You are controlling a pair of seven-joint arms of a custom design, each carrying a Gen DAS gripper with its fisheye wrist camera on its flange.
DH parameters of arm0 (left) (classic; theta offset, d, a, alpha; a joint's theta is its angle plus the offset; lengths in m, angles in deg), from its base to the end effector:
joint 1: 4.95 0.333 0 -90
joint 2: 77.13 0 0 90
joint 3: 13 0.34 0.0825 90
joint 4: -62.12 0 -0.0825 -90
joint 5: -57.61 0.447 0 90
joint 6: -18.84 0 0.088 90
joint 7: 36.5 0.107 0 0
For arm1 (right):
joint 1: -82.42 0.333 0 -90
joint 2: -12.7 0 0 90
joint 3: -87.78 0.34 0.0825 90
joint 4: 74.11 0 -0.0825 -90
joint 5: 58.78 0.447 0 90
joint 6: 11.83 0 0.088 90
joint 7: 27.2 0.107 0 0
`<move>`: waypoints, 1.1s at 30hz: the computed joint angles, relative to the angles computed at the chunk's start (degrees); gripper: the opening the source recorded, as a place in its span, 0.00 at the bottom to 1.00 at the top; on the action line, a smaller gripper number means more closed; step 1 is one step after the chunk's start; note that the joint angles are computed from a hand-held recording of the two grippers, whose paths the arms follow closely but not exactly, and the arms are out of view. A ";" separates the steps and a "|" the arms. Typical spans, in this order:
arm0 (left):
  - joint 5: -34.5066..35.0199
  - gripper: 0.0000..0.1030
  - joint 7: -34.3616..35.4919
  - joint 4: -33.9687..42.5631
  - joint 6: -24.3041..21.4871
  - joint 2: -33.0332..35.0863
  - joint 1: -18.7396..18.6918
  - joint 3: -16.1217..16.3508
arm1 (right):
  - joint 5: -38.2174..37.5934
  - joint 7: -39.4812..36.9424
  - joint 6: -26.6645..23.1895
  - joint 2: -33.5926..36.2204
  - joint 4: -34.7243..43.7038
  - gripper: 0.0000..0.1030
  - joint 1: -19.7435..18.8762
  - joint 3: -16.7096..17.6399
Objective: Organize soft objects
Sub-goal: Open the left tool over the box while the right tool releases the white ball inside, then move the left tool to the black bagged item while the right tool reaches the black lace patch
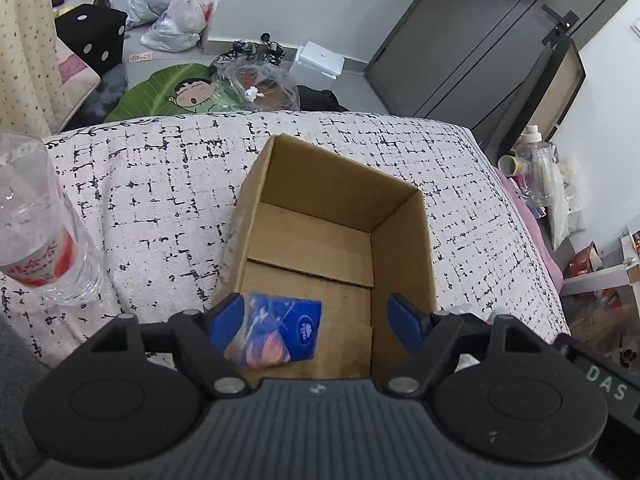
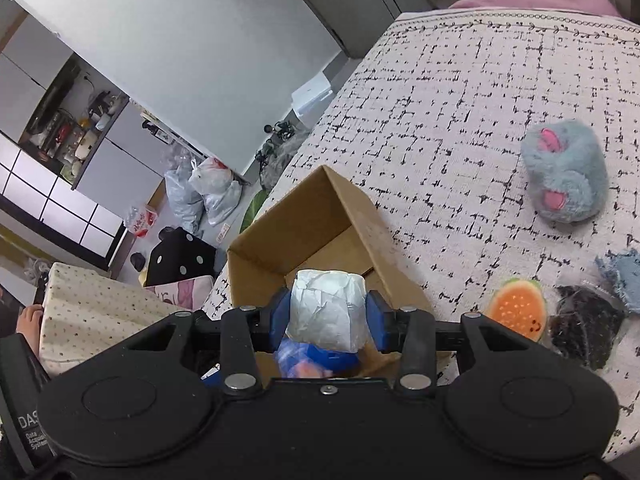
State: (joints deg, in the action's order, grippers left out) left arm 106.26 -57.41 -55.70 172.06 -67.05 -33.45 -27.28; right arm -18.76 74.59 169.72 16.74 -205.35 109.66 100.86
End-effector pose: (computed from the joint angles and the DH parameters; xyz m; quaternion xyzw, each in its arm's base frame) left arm 0.4742 -0.4637 0.3811 -0.8193 0.4754 -0.3056 0.0970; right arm 0.4978 0.3443 0.3816 -0.5773 0.7170 0.0065 0.3907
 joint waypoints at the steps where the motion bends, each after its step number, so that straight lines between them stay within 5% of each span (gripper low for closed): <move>1: -0.42 0.75 0.42 0.12 -0.41 -0.02 0.02 -0.10 | -2.30 2.38 -0.37 0.03 -0.04 0.40 0.80 -1.02; 6: -1.77 0.75 1.79 1.09 -4.46 -0.39 -0.34 -0.64 | -3.58 3.82 -1.49 0.16 0.37 0.42 0.49 -0.90; 10: -3.58 0.76 3.00 1.36 -6.49 -0.81 -0.23 -1.09 | 4.32 -2.54 -1.70 -1.05 0.04 0.60 -0.56 0.77; 14: -3.68 0.77 3.53 1.49 -7.76 -1.33 -0.46 -1.47 | -3.88 6.58 0.46 -4.23 -3.95 0.72 0.92 -1.79; 23: -4.98 0.82 7.50 3.35 -9.35 -1.16 -1.40 -2.44 | -15.09 17.37 -0.63 -9.97 -10.31 0.73 -1.44 -2.68; 33: -4.30 0.83 9.54 6.46 -12.02 -0.29 -3.35 -3.06 | -25.65 25.76 -3.36 -17.73 -16.24 0.83 -9.59 1.46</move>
